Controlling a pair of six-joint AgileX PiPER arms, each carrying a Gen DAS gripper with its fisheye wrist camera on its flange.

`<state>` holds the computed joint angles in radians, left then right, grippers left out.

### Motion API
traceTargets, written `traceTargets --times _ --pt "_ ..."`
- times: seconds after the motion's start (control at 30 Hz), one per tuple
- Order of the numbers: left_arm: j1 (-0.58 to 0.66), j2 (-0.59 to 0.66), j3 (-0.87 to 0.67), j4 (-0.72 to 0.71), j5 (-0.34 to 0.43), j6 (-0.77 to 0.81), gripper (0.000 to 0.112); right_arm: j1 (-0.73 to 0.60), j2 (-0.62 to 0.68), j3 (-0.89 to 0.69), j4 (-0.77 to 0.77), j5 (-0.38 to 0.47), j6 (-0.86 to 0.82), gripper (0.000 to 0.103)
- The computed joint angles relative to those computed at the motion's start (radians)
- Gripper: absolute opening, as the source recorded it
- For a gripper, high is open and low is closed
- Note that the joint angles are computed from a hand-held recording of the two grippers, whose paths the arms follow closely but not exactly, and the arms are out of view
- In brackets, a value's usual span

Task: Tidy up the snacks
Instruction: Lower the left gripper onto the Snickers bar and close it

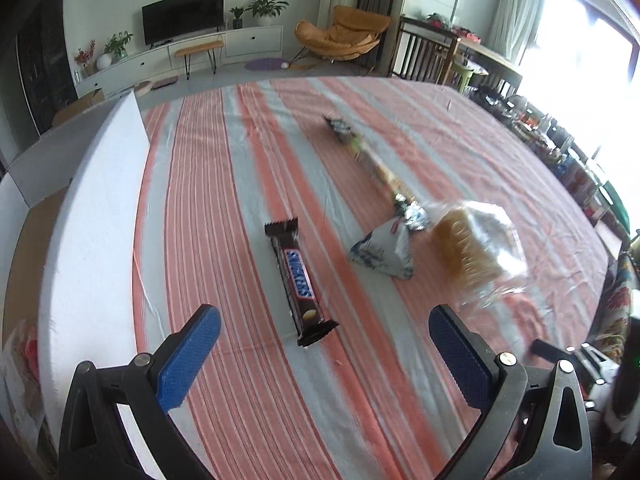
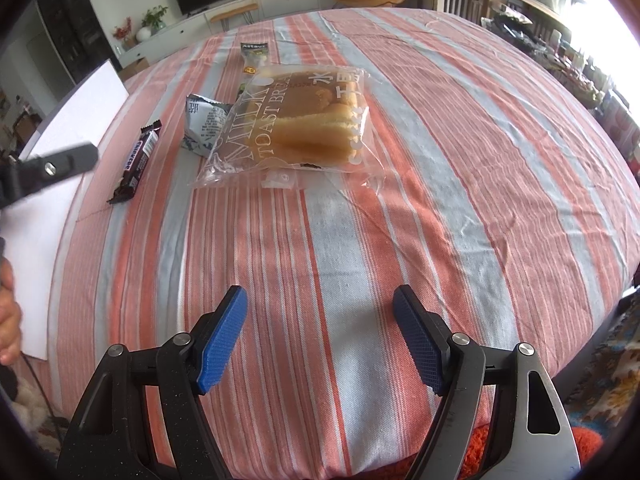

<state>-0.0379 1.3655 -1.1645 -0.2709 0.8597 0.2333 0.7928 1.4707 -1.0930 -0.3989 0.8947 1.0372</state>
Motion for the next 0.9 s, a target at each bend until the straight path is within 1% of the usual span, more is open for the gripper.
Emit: traceTargets --times 0.13,0.3,0.37,0.47,0.5,0.57,0.63,0.7,0.77,0.87,0.9 --pt "0.045 0.018 -0.115 -0.085 0.099 0.044 0.103 0.001 -0.001 0.001 0.001 -0.001 0.001 0.078" --pt "0.183 0.075 -0.302 -0.254 0.201 0.062 0.103 -0.004 -0.007 0.007 0.006 -0.013 0.000 0.079" --pt "0.196 0.107 -0.347 -0.244 0.225 0.042 0.103 -0.002 -0.004 0.004 0.003 -0.005 -0.002 0.079" --pt "0.148 0.155 -0.369 -0.149 0.249 0.023 0.103 0.000 -0.001 0.000 0.002 0.000 -0.002 0.079" --pt "0.116 0.170 -0.356 -0.110 0.240 0.023 0.103 0.000 -0.001 0.000 0.003 -0.001 -0.003 0.079" --pt "0.040 0.197 -0.309 -0.003 0.196 -0.012 0.102 0.002 0.001 -0.003 0.002 0.001 -0.003 0.080" --pt "-0.018 0.215 -0.249 0.087 0.124 -0.063 0.100 0.004 0.003 -0.004 0.001 0.003 -0.002 0.080" --pt "-0.064 0.243 -0.197 0.180 0.052 -0.145 0.094 0.003 0.001 -0.003 0.003 -0.001 -0.002 0.080" --pt "-0.071 0.268 -0.163 0.196 0.013 -0.181 0.083 0.000 -0.003 0.002 0.007 -0.009 -0.001 0.080" --pt "-0.066 0.300 -0.135 0.181 -0.019 -0.183 0.075 -0.005 -0.008 0.008 0.013 -0.018 -0.004 0.080" --pt "-0.070 0.305 -0.127 0.188 -0.033 -0.183 0.074 -0.005 -0.008 0.007 0.012 -0.017 -0.004 0.080"
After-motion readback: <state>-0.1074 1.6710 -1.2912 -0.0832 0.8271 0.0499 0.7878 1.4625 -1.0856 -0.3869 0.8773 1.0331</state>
